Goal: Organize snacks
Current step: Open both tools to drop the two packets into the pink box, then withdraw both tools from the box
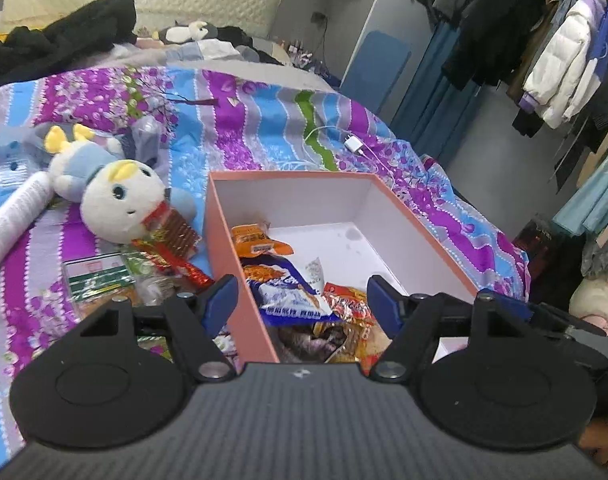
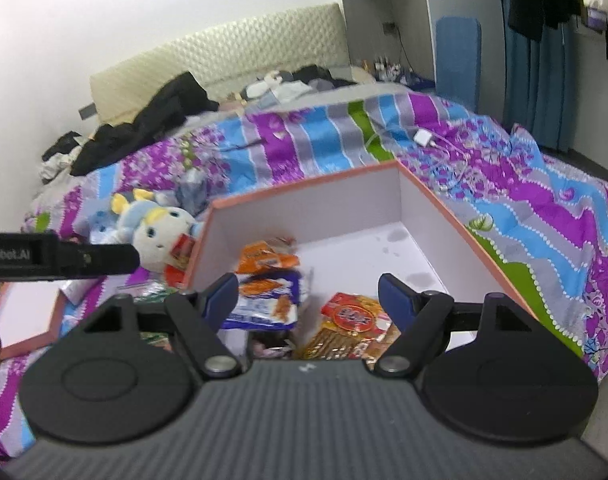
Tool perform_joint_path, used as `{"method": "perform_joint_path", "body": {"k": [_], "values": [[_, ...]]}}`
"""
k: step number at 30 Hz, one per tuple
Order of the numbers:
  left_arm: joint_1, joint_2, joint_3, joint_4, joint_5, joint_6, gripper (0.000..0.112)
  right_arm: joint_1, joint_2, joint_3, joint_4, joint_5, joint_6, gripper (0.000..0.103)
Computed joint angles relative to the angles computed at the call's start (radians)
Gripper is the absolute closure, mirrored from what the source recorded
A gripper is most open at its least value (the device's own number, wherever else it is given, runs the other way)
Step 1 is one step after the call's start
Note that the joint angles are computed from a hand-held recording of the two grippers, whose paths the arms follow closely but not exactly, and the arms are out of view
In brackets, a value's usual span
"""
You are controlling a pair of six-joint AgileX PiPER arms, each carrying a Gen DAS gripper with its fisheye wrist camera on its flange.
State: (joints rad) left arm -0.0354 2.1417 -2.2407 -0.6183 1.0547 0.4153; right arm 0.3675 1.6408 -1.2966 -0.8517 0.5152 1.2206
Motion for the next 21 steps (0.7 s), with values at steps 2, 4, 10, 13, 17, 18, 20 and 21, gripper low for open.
{"method": "perform_joint_path", "body": {"k": [2, 4, 10, 13, 17, 18, 20, 21], "values": [[0.026, -0.085, 0.127, -0.038, -0.032, 0.062, 0.037, 0.039, -0.025, 0.013, -0.035, 0.028, 0.04, 0.025], [0.053, -0.157, 0.228, -0.07, -0.054, 0.107, 0.037, 0.079, -0.05, 0.029, -0.073, 0.054, 0.083, 0.025], [0.142, -0.326, 0.438, -0.154, -0.064, 0.233, 0.037, 0.211, -0.115, 0.065, -0.174, 0.148, 0.198, 0.025], [0.186, -0.412, 0.543, -0.184, -0.068, 0.29, 0.037, 0.273, -0.139, 0.084, -0.222, 0.192, 0.27, 0.025], [0.26, -0.512, 0.662, -0.226, -0.053, 0.351, 0.037, 0.354, -0.16, 0.11, -0.265, 0.24, 0.338, 0.025], [0.28, -0.533, 0.689, -0.234, -0.048, 0.362, 0.036, 0.371, -0.162, 0.113, -0.268, 0.249, 0.347, 0.025], [0.321, -0.572, 0.74, -0.247, -0.044, 0.384, 0.036, 0.402, -0.165, 0.12, -0.278, 0.258, 0.366, 0.025], [0.341, -0.588, 0.761, -0.248, -0.043, 0.391, 0.036, 0.415, -0.165, 0.123, -0.286, 0.261, 0.375, 0.025]]}}
